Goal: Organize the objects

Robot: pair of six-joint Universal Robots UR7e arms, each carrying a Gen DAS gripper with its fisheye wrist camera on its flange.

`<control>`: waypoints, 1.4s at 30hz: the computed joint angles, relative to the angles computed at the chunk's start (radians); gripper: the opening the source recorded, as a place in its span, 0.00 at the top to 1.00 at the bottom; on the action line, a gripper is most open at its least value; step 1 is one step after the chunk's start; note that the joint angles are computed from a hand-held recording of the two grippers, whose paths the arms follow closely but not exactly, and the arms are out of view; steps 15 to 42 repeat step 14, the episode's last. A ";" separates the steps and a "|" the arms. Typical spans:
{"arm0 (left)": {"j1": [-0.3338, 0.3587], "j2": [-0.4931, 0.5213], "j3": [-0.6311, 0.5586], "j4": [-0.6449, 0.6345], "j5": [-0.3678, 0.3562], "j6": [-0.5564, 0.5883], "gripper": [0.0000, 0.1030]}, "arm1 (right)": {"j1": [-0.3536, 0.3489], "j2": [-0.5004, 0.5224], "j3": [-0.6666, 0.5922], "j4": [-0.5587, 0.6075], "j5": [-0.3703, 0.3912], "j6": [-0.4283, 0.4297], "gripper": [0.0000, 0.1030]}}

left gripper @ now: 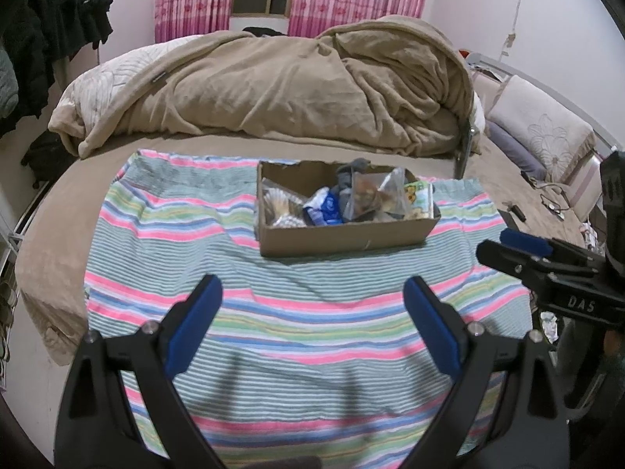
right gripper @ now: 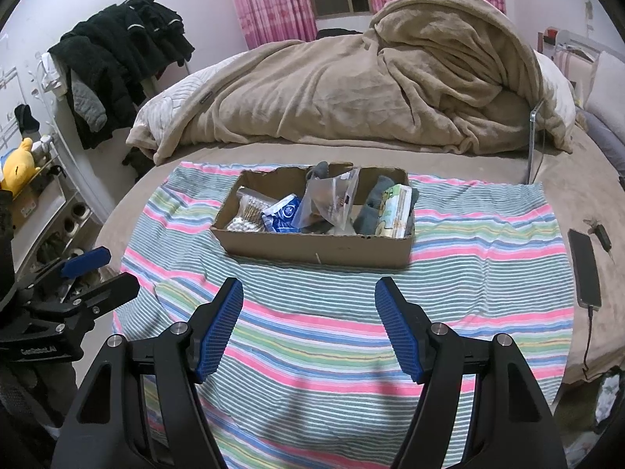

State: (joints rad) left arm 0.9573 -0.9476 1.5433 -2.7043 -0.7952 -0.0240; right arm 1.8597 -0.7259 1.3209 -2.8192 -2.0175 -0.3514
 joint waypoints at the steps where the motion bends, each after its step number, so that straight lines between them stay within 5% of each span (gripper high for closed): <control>1: 0.002 0.003 -0.005 0.005 -0.001 -0.003 0.08 | 0.000 0.001 -0.002 0.003 0.000 0.001 0.29; 42: 0.016 0.034 -0.046 0.026 0.002 0.004 0.08 | -0.008 0.026 -0.045 0.040 -0.007 -0.004 0.29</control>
